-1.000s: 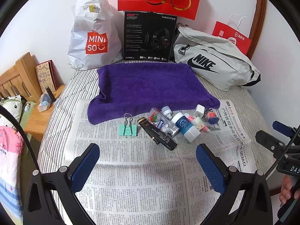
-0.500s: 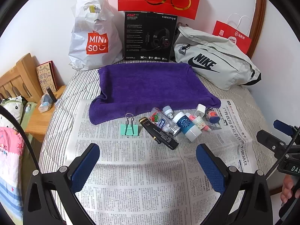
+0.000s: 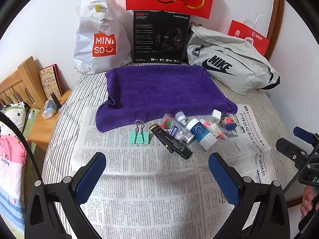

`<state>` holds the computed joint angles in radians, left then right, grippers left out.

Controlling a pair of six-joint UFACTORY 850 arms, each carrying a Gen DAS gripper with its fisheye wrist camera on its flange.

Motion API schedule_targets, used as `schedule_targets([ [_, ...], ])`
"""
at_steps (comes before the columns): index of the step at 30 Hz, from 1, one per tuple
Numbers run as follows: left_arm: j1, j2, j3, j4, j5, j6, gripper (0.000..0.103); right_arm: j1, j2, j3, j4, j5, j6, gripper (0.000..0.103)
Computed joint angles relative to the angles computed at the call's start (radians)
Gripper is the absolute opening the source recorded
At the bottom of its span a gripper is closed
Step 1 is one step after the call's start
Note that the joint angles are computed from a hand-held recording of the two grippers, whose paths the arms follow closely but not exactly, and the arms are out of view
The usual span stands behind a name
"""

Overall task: Organize rigid objects
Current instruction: 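Grasp the green binder clip with the left gripper while the right gripper grasps the orange Vaseline jar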

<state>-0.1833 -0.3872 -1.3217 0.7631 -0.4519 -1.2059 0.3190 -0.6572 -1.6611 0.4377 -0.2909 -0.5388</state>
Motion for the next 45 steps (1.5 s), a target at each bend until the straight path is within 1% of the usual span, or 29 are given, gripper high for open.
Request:
schedule_targets([
  [11, 0.015, -0.024, -0.018, -0.031, 0.002, 0.043, 0.103, -0.004, -0.023, -0.028, -0.04, -0.012, 0.041, 0.103],
  [15, 0.035, -0.052, -0.034, -0.089, -0.006, 0.084, 0.103, -0.007, -0.04, -0.044, -0.067, -0.015, 0.063, 0.103],
  [19, 0.064, -0.079, -0.037, -0.154, 0.012, 0.133, 0.103, -0.012, -0.06, -0.064, -0.072, -0.023, 0.063, 0.103],
  [21, 0.076, -0.098, -0.044, -0.161, 0.009, 0.135, 0.103, -0.014, -0.072, -0.078, -0.081, -0.028, 0.067, 0.103],
  [23, 0.084, -0.118, -0.051, -0.143, 0.005, 0.12, 0.103, -0.016, -0.09, -0.1, -0.086, -0.039, 0.066, 0.103],
  [27, 0.1, -0.16, -0.082, -0.142, 0.005, 0.139, 0.103, -0.018, -0.128, -0.145, -0.108, -0.07, 0.082, 0.103],
  [35, 0.121, -0.26, -0.174, -0.155, -0.019, 0.215, 0.101, -0.025, -0.219, -0.256, -0.198, -0.153, 0.182, 0.103],
  [37, 0.127, -0.277, -0.188, -0.169, -0.014, 0.23, 0.096, -0.028, -0.245, -0.29, -0.228, -0.178, 0.217, 0.103],
  [38, 0.132, -0.281, -0.19, -0.184, -0.002, 0.238, 0.092, -0.029, -0.254, -0.302, -0.238, -0.188, 0.229, 0.103],
  [40, 0.141, -0.291, -0.197, -0.234, 0.02, 0.276, 0.092, -0.032, -0.274, -0.328, -0.26, -0.207, 0.254, 0.103],
  [41, 0.144, -0.295, -0.198, -0.248, 0.03, 0.289, 0.087, -0.033, -0.283, -0.341, -0.271, -0.217, 0.265, 0.103],
  [42, 0.146, -0.296, -0.198, -0.259, 0.041, 0.299, 0.078, -0.033, -0.295, -0.358, -0.289, -0.228, 0.281, 0.103],
  [45, 0.15, -0.309, -0.214, -0.3, 0.044, 0.341, 0.077, -0.033, -0.314, -0.387, -0.318, -0.242, 0.308, 0.103],
])
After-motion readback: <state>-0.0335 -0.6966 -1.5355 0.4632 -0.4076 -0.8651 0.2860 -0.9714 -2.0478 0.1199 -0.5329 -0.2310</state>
